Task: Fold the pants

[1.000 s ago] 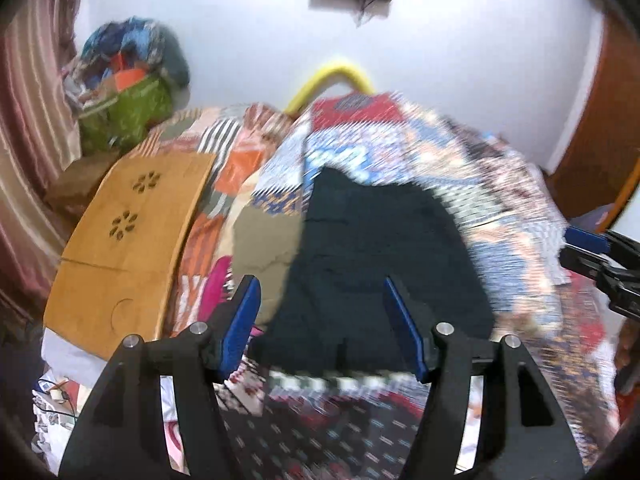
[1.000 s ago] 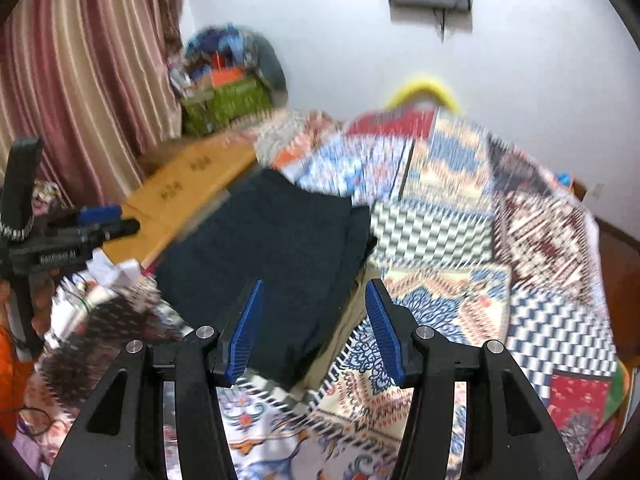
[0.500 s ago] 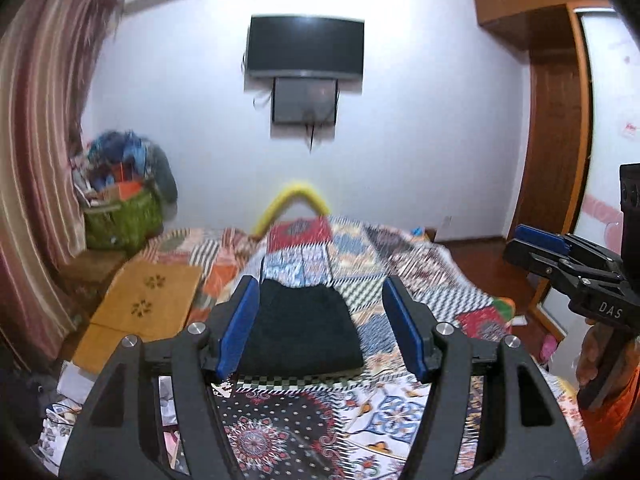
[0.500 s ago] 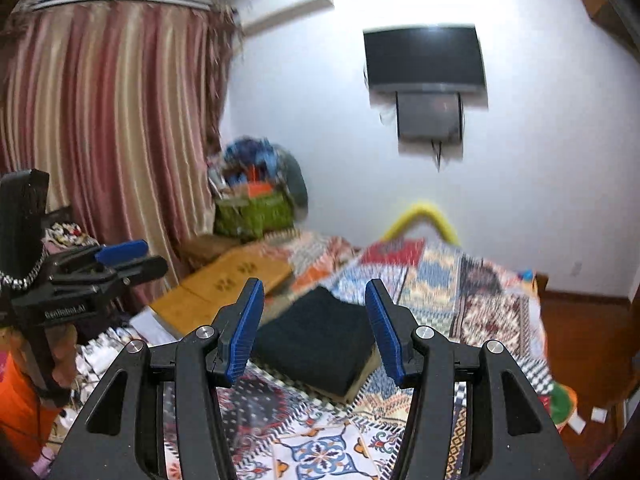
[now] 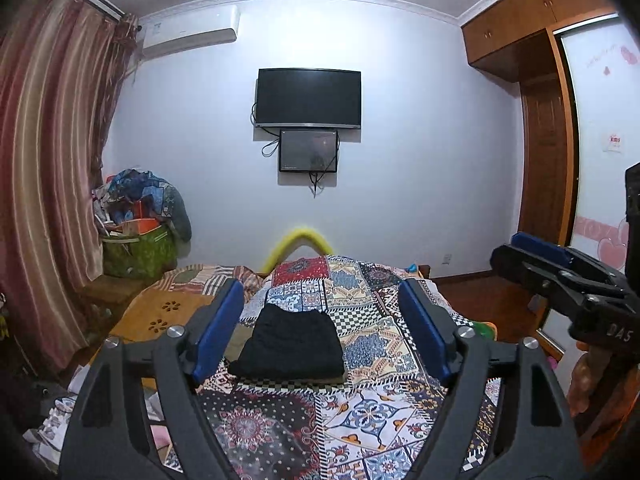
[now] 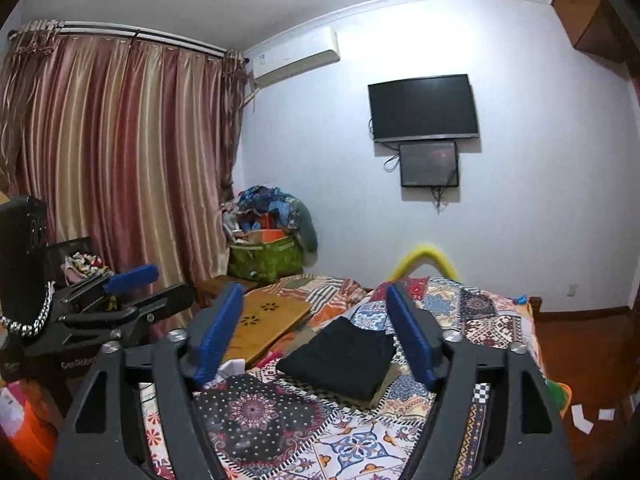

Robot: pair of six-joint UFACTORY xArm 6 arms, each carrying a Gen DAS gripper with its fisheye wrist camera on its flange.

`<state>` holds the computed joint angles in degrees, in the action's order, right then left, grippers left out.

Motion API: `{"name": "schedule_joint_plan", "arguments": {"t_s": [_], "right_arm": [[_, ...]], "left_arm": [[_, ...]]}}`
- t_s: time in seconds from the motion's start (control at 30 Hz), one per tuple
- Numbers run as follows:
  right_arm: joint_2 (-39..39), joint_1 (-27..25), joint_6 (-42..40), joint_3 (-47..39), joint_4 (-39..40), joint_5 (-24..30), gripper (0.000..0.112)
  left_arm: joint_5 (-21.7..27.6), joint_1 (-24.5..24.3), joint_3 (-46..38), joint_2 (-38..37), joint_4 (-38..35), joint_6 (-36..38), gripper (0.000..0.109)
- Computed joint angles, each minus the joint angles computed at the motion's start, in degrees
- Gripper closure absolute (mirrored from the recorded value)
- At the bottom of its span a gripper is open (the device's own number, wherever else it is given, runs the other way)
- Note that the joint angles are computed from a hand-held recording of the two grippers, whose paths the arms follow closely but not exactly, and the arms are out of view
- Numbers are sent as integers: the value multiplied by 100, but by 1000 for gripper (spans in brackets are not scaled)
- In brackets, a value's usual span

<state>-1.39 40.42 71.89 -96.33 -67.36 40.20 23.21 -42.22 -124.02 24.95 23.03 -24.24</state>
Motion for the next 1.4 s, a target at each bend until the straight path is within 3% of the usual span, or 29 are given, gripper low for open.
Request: {"name": "schedule_joint_plan", "arguments": {"t_s": [0.13,0.23,0.33,0.63,1.4], "right_arm": [[-74,117,275,71,-197,216,21],[-79,239,426,55,-363,469,9],[-35,342,473,19,-453,686,9],[-50,501,526,74,-542,955,9],[-273,664,622,277,-699,1157,9]], "left_arm": [[-257,24,559,-341,-29,-120,10],[-458,57,903,-556,216,-408,6],[-582,76,1190,-750,567,-747,6],[-774,88,1537,-976,538,-784,6],[-778,27,1501,-955,135,-379,6]]}}
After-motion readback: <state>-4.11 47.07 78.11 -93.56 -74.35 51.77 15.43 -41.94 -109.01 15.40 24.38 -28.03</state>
